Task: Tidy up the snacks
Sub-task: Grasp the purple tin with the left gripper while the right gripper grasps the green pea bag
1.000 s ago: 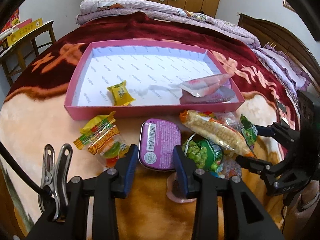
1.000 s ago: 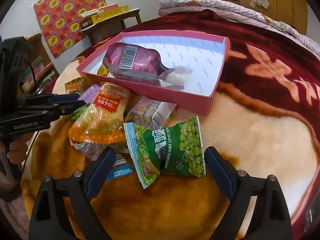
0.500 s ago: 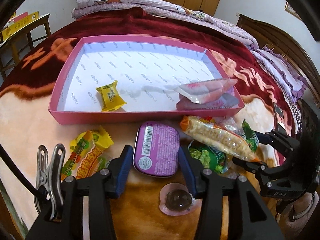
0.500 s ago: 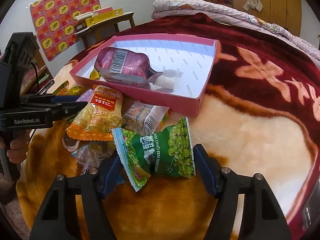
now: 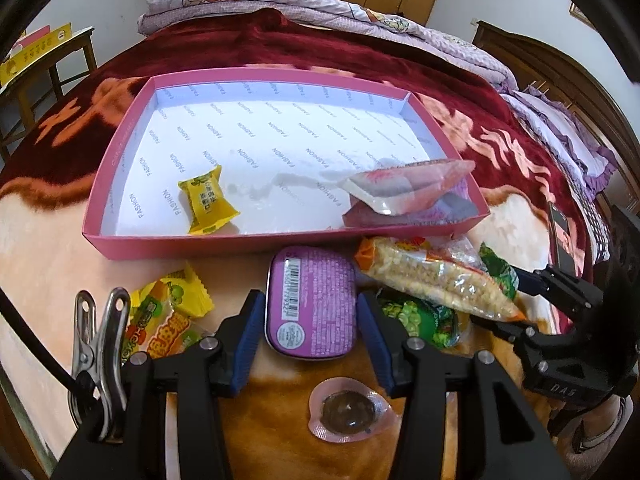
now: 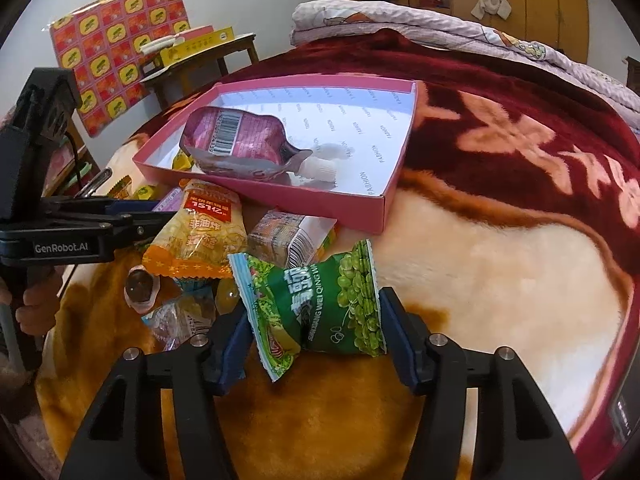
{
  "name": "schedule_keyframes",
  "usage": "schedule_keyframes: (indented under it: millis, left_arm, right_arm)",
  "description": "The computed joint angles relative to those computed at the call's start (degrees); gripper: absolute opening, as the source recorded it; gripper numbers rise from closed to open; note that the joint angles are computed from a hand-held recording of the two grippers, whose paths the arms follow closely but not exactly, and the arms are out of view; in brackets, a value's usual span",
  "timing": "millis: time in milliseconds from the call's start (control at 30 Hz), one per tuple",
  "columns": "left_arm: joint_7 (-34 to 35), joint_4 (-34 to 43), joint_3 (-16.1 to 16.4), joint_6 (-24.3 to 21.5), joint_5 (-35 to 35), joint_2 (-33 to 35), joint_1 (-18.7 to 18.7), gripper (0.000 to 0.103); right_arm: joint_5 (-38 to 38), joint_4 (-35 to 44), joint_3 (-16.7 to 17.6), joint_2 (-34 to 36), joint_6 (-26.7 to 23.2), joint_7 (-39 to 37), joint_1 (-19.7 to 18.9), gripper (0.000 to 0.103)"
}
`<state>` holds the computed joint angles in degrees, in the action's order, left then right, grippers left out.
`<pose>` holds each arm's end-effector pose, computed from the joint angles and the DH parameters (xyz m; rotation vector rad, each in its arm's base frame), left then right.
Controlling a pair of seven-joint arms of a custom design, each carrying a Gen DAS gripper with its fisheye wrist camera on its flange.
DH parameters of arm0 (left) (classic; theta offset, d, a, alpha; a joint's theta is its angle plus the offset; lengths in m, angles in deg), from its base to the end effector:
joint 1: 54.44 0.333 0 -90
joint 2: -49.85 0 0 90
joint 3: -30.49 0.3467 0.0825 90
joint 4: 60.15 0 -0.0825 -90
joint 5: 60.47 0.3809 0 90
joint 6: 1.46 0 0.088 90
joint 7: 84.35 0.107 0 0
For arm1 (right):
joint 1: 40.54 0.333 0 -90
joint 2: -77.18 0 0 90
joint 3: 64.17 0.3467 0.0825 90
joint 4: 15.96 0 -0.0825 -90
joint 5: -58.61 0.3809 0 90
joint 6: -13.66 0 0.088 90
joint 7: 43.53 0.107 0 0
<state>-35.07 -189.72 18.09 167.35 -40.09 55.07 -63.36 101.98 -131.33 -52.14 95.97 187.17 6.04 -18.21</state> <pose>0.5253 -0.2271 0.4202 -1.9628 1.9291 -0.7609 0.5645 0.3102 0.3875 -2.1081 1.1877 -0.2569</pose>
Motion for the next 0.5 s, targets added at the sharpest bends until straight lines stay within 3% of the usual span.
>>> schedule_keyframes:
  millis: [67,267,333,400,500]
  left_arm:
    - [-1.05,-0.45,0.21,0.59,0.59,-0.2,-0.11,0.05]
    - [-3.61,-1.54,0.41,0.84,2.07,-1.19,-0.47,0.049]
    - [-6.79,-2.54,1.21,2.17,4.89,-2.19,-0.71,0.034]
    - [-5.04,-3.65,0.85,3.54,2.21,-3.23,-0.18,0.028]
    - [-2.3,-4.46,0.7,3.28,-0.8,-3.94,-0.05,0.028]
  right_arm:
    - [3.32,-0.08,2.42,-0.32,-0.11,-2.84,-2.22,0.05]
    - [5.23,-0.29,1.83,-0.64,0.31,-3.16,-1.48,0.048]
    - [5.38,-0.44,1.46,-0.85,0.38,-2.86,-1.12,0.048]
    - [5.61,-0.73,1.32,-1.16,0.7,-2.73,-0.94,0.048]
    - [6.79,-0.94,1.87,-1.47,1.19,-3.52,-1.28,0.047]
